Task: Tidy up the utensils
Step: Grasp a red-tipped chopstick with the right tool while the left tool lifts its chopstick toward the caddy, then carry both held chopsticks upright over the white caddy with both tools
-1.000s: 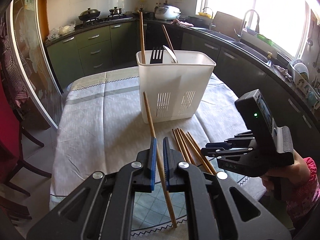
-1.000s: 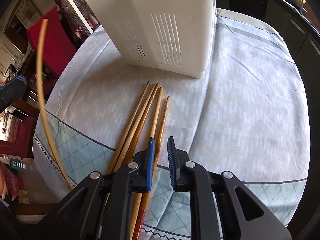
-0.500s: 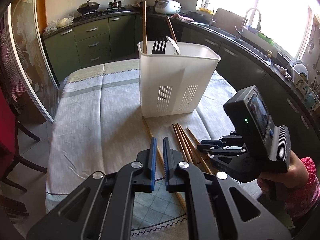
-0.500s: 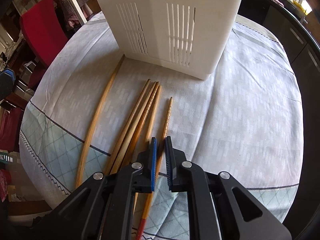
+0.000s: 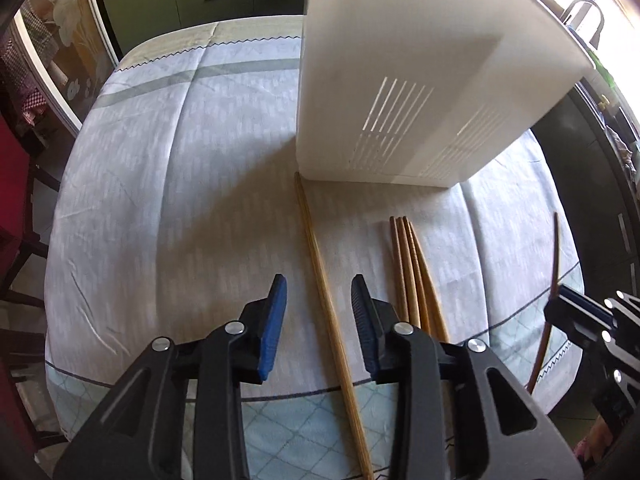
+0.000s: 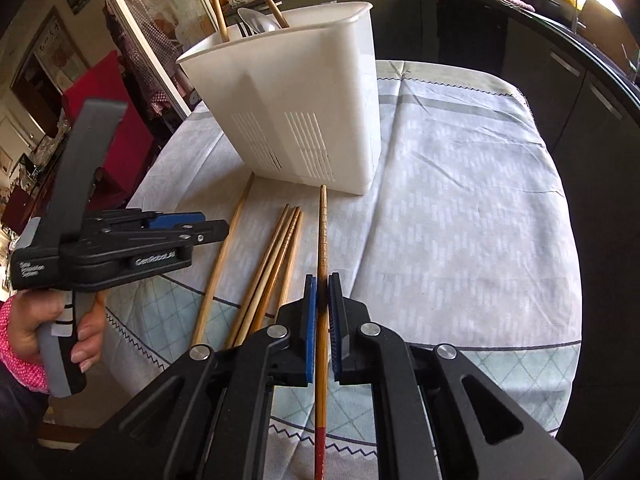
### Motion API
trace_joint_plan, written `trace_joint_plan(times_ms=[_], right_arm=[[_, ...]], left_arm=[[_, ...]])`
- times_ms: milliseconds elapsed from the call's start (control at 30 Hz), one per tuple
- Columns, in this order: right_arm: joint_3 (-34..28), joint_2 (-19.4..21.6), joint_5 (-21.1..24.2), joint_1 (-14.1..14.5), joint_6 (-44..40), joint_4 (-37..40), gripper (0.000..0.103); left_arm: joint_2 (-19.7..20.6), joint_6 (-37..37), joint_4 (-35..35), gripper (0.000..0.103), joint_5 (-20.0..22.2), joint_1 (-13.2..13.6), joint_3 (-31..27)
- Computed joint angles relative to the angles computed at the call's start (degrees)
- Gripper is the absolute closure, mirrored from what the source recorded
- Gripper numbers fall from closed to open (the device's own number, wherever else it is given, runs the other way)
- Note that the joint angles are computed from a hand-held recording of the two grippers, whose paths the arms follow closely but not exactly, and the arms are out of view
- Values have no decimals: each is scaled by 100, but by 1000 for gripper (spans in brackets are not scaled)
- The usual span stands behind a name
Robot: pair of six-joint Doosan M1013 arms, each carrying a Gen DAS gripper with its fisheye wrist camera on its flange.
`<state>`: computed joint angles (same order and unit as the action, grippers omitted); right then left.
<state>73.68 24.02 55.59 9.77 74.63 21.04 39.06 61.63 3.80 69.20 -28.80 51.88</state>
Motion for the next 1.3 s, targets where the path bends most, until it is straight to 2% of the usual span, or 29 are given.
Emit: trace_joint_plan(times_ms=[133,233,267,333,500,600,800,833,1033,1133,1233,1267,1300], right_arm=[[110,-82,-13,-142,-239,262,96],[172,-130,-5,-248,-417,445,96],[189,-140,-11,-255,-444,477,96],[217,-160,-2,-303,-523,552,96],[311,-237,-65,-352,-626,693,96],[366,-305,-126,-401,-697,798,96],[428,-455,-263,-447,-879,1035,96],[431,-471,-276,-441,-910,1059,96],[424,-532,-296,-350,-995,1057,96],[410,-545,-292,-311,-987,993,96],[413,-563,-298,-294,-987,971,96],[427,-573,-302,-299,-1002,984,96],[435,-578,-305,-303,-1016,986,96]], left_arm=[[211,-11,-8,73,353,-5,-290],[321,14,155,86,531,-48,-438],[357,30,183,87,590,-59,-488],[406,52,323,94,654,-92,-552],[416,93,134,95,631,-59,-585],[166,73,217,96,224,-35,-234],[-654,35,765,97,-1088,-122,812],[-759,38,840,103,-1240,-134,942],[-1132,95,745,103,-1596,-84,1323],[-1082,275,605,103,-1302,-96,1224],[-828,356,304,103,-835,-19,944],[-741,351,244,102,-716,5,869],[-623,339,223,97,-548,29,744]])
